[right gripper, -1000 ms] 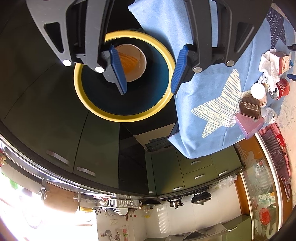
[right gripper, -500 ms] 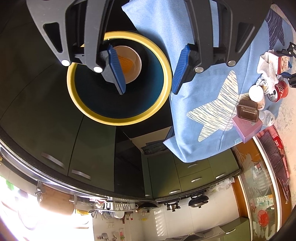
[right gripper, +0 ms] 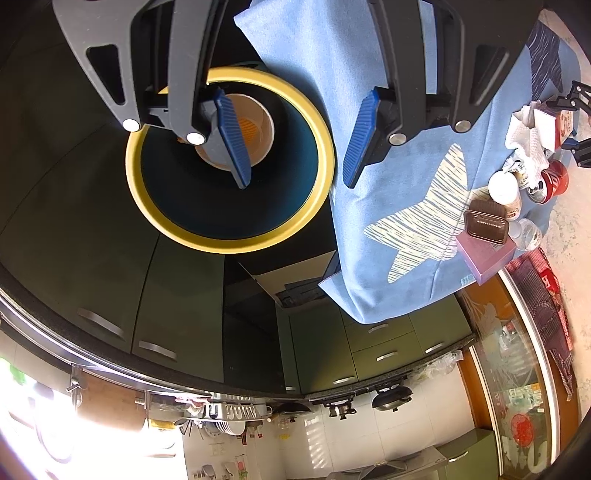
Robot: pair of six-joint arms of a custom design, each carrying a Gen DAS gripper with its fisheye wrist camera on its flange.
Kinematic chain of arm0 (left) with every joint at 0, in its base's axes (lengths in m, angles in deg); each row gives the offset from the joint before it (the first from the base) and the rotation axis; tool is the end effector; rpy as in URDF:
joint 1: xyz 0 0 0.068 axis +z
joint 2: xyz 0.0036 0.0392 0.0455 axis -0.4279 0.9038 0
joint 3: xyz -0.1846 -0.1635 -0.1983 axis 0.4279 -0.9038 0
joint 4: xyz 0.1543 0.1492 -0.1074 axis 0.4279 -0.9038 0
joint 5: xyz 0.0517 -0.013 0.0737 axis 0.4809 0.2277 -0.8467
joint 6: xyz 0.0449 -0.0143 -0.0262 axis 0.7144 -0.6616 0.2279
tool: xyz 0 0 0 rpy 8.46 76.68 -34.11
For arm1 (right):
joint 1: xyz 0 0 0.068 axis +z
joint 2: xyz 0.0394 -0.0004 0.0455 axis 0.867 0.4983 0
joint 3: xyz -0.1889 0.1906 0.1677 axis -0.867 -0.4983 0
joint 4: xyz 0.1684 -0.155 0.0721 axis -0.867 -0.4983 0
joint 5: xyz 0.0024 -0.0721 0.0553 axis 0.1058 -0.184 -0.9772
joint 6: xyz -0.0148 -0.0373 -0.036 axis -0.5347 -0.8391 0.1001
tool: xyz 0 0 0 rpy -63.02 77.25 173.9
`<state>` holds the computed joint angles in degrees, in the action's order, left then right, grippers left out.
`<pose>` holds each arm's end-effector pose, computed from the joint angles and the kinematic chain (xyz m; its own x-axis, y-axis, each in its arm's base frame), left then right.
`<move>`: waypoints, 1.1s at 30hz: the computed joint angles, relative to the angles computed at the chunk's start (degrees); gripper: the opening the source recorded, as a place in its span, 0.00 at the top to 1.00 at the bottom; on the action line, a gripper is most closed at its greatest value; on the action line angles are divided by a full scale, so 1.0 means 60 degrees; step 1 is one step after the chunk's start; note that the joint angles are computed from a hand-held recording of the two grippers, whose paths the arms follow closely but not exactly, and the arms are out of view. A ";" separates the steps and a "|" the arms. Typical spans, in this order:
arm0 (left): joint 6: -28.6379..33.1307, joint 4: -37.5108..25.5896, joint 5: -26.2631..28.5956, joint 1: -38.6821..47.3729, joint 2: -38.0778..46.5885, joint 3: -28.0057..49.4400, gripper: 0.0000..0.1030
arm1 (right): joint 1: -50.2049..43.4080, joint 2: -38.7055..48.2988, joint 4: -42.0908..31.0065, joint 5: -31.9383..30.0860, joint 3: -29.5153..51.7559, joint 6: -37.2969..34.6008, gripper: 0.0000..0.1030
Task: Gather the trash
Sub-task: 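Carry the milk carton over the bin and open the left gripper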
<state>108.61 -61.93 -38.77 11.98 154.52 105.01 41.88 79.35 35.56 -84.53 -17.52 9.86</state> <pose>0.1832 0.1202 0.0658 -0.5971 0.6623 -0.4525 0.6967 0.7078 0.1166 0.2440 -0.0659 0.0934 -0.7111 0.0260 -0.7026 -0.1063 0.9839 0.1440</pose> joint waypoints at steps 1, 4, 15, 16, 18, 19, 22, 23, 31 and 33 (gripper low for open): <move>0.0001 -0.0007 0.0042 0.0033 -0.0218 -0.0131 0.47 | -0.0071 0.0004 0.0033 -0.0069 -0.0041 -0.0025 0.52; 0.0025 -0.0298 0.0161 0.0097 -0.0873 -0.0364 0.47 | -0.0212 0.0009 0.0066 -0.0209 -0.0106 -0.0080 0.52; -0.1694 -0.1854 0.0770 -0.1970 -0.3911 -0.0735 0.48 | -0.1720 0.0197 0.0236 -0.1316 -0.0412 -0.0657 0.52; -0.2212 -0.1835 0.0739 -0.2513 -0.4139 -0.0708 0.48 | -0.1937 0.0173 0.0170 -0.1460 -0.0419 -0.0760 0.52; -0.2937 -0.1808 0.0645 -0.3326 -0.4381 -0.0609 0.48 | -0.2444 0.0094 -0.0024 -0.1776 -0.0411 -0.1016 0.52; -0.3526 -0.1806 0.0504 -0.4027 -0.4447 -0.0447 0.48 | -0.2684 0.0034 -0.0128 -0.1928 -0.0399 -0.1121 0.52; -0.4875 -0.1468 0.0001 -0.5708 -0.4428 -0.0076 0.48 | -0.3705 -0.0194 -0.0540 -0.2567 -0.0349 -0.1568 0.52; -0.5376 -0.1347 -0.0194 -0.6414 -0.4286 0.0171 0.48 | -0.4111 -0.0269 -0.0721 -0.2800 -0.0314 -0.1743 0.52; -0.8125 -0.0887 -0.1525 -1.0335 -0.1583 0.3208 0.48 | -0.6591 -0.0210 -0.2428 -0.3838 0.0509 -0.2976 0.52; -0.8458 -0.1109 -0.1661 -1.0747 -0.0694 0.4243 0.48 | -0.6949 -0.0035 -0.2655 -0.3904 0.0705 -0.3115 0.52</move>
<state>57.86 -68.59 -48.73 -52.50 150.35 130.47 0.19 79.14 19.63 -107.96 -13.28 -8.83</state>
